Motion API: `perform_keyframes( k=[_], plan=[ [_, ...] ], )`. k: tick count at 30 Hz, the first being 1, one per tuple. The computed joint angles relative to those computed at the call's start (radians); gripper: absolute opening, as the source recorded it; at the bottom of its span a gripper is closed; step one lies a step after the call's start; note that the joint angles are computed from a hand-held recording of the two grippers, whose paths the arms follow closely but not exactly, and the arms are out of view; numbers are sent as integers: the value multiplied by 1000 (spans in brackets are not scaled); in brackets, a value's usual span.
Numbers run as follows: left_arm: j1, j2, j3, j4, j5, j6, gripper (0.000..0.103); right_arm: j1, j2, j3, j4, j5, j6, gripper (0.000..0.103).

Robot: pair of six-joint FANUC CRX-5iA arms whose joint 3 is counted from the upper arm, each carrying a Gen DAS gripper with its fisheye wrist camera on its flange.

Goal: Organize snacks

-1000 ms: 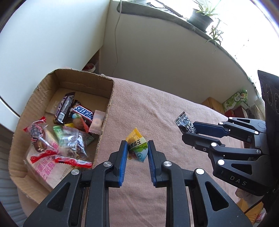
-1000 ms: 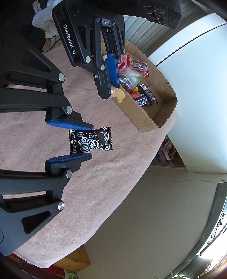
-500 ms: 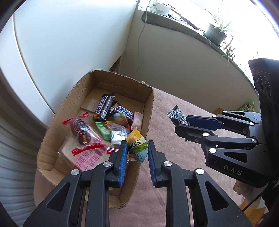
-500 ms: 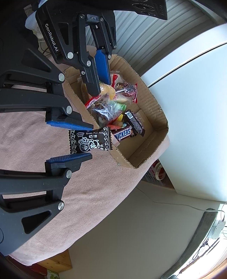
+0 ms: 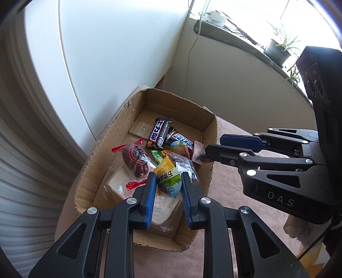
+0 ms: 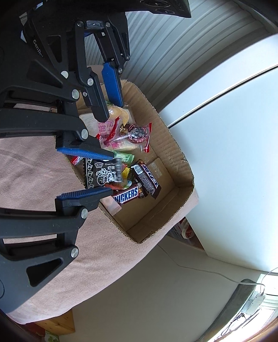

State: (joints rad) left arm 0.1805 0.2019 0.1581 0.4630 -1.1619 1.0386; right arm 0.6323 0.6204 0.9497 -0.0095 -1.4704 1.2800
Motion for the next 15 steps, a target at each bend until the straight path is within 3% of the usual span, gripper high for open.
perform_keyframes(
  k=[4,8,12,14,15],
  plan=[
    [6,4,10,-9,5,9,25,0,33,52,3,-14,-15,27],
    [11,3,10,-8,17,0,39,-1,47,81,0,-29,-22,27],
    [10,4,13,-18,23,5,40,2,48,82,15,-33,-29,28],
    [10,0,10,-21,25,6,40,2,47,78,19,-32,-35,43],
    [11,-1,8,-22,26,7,40,4,40,68,24,-23,-39,56]
  ],
)
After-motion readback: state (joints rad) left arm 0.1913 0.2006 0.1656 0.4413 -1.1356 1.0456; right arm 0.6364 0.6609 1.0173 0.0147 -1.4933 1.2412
